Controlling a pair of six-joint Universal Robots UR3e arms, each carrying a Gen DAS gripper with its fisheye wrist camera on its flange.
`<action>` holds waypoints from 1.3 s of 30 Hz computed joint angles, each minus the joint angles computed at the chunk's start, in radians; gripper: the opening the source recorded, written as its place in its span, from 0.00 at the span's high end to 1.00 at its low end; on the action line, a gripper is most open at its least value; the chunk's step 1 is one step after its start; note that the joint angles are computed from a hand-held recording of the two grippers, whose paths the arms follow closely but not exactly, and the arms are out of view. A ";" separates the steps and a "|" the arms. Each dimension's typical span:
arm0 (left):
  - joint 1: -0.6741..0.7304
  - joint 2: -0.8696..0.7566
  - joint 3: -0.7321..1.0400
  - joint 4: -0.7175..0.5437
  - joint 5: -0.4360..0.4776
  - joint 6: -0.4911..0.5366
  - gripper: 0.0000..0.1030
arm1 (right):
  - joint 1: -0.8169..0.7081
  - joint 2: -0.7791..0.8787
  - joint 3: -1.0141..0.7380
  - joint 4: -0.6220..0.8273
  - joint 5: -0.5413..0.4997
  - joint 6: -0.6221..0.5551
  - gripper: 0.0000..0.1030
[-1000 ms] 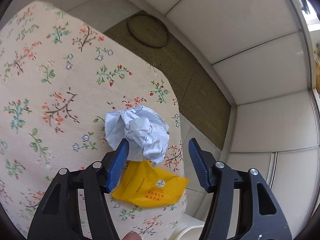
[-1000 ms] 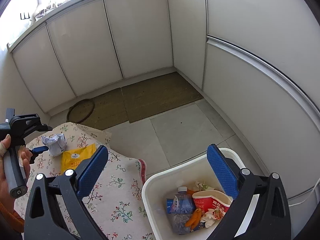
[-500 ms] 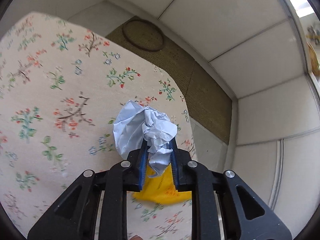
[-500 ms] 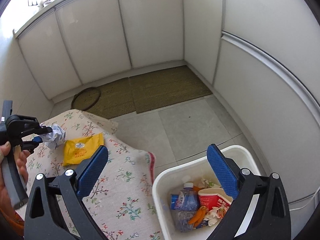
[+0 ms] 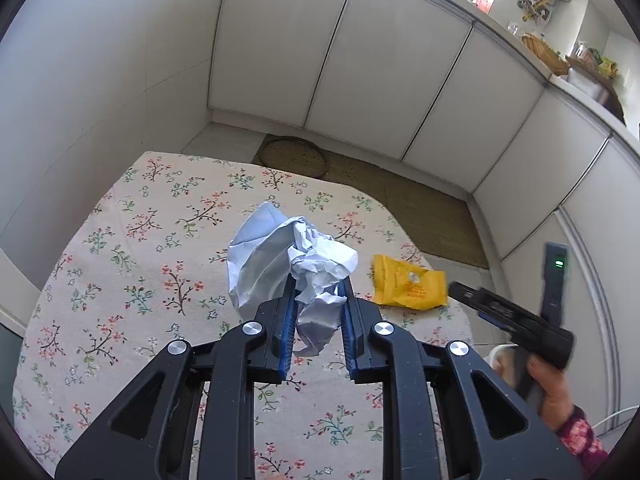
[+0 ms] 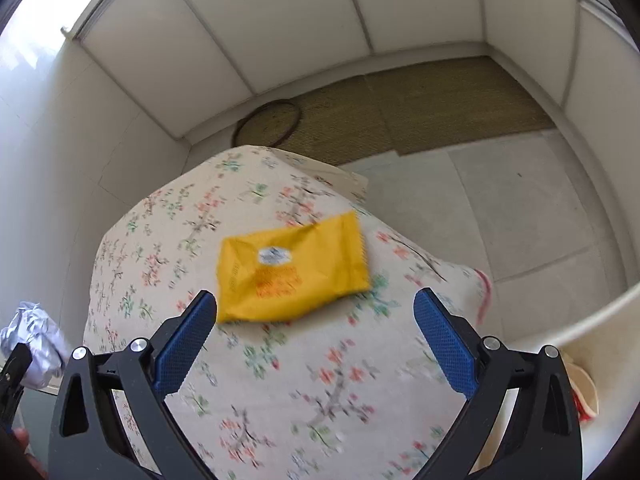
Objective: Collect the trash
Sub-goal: 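Grasp the yellow snack packet with the right tool and lift it, then carry the yellow packet into the bin and open the right tool while the left tool carries the paper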
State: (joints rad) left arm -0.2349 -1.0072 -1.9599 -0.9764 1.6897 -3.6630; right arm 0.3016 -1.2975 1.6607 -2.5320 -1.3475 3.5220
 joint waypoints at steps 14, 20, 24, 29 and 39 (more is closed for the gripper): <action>0.137 0.121 -0.024 -0.005 -0.044 0.092 0.81 | 0.151 0.407 -0.754 0.573 -0.108 -0.895 0.07; 0.179 0.134 -0.037 -0.019 -0.087 0.117 0.81 | 0.132 0.603 -1.039 0.790 -0.051 -0.954 0.10; 0.182 0.125 -0.049 -0.013 -0.092 0.121 0.81 | 0.097 0.563 -0.956 0.759 0.036 -0.915 0.32; 0.212 0.139 -0.053 -0.033 -0.105 0.119 0.81 | 0.078 0.402 -0.657 0.536 0.016 -0.735 0.80; 0.245 0.188 -0.011 -0.102 -0.127 0.103 0.81 | 0.139 0.014 -0.175 0.241 -0.004 -0.427 0.92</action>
